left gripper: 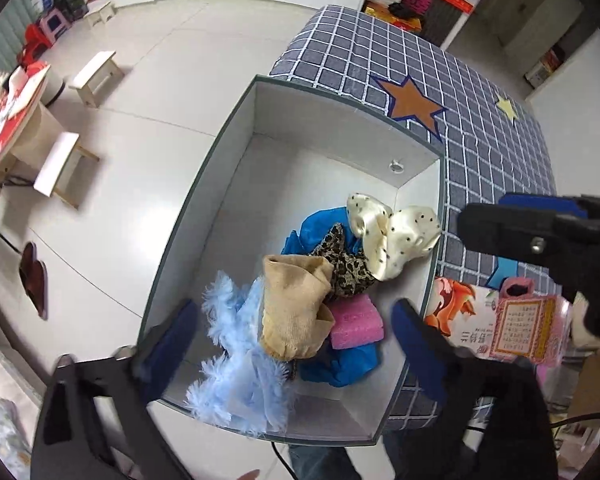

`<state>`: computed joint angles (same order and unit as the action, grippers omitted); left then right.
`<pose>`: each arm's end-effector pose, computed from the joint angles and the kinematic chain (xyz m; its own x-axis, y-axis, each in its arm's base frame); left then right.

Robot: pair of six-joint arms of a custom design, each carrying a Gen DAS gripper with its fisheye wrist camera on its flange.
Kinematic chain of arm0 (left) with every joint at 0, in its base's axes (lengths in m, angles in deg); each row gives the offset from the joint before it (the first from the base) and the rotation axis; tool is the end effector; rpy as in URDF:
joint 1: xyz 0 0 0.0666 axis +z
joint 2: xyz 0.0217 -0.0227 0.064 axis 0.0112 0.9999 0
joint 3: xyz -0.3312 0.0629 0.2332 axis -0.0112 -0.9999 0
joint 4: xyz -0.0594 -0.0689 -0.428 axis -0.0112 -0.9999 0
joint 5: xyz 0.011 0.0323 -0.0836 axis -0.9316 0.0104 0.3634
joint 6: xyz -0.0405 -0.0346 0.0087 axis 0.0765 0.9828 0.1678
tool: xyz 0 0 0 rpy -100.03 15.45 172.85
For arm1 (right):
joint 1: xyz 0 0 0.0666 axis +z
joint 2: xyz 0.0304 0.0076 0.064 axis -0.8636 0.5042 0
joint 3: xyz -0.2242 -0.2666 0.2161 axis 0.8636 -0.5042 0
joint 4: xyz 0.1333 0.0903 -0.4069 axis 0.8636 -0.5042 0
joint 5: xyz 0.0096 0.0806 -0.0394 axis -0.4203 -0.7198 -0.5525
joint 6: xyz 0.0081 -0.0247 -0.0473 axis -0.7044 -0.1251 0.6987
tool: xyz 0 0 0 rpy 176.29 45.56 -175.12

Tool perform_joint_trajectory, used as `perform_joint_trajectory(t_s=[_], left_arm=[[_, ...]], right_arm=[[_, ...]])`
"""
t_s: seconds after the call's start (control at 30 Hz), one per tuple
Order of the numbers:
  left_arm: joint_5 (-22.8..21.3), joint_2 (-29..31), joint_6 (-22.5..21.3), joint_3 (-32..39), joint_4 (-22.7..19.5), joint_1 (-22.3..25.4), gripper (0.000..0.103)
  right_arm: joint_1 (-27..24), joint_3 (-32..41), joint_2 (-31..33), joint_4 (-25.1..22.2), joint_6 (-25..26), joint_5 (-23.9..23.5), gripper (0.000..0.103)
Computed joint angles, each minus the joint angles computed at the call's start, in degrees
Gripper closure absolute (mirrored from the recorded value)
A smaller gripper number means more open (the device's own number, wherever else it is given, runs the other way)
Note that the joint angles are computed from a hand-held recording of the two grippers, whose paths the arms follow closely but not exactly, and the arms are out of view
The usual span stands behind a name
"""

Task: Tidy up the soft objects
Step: 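Open both tools to drop the glove and scrunchie into the box, then reach the left tool to the pink sponge while the right reaches the pink terry sock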

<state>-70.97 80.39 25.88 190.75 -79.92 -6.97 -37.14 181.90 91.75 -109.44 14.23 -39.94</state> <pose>0.6289 -0.0898 0.4828 -0.9286 0.3217 -0.1849 0.3454 0.9315 -0.1141 0.6279 0.2653 0.5073 -0.9810 0.1107 -0.1595 0.0738 0.9725 0.2207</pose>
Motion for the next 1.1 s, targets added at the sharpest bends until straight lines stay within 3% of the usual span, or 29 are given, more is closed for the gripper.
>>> perform_joint_trajectory(t_s=[0.07,0.13,0.17,0.67,0.87,1.1], left_arm=[[1.30,-0.32,1.14,-0.22,0.87,0.48,0.000],[2.38,-0.77,1.94,-0.37,2.21,0.79,0.000],[2.67,-0.87,2.21,-0.22,2.71,0.95,0.000],[4.99,-1.71,0.73,1.08,2.76,0.33,0.000],[5.70,-1.35,-1.71,2.83,1.69,-2.22,0.000],[5.64,-1.12,-5.73,3.57,0.73,-7.01,0.000]], right_arm=[[-0.11,-0.37,-0.39,0.18,-0.51,-0.10,0.044],[-0.17,-0.91,-0.78,0.38,-0.98,-0.05,0.005],[-0.25,-1.07,-0.91,0.53,-1.11,-0.18,0.000],[-1.57,-4.69,-5.01,1.63,-3.26,-0.39,0.000],[-4.33,-11.17,-10.88,3.35,-6.15,0.10,0.000],[-10.05,-23.85,-21.40,6.36,-12.04,-0.12,0.000]])
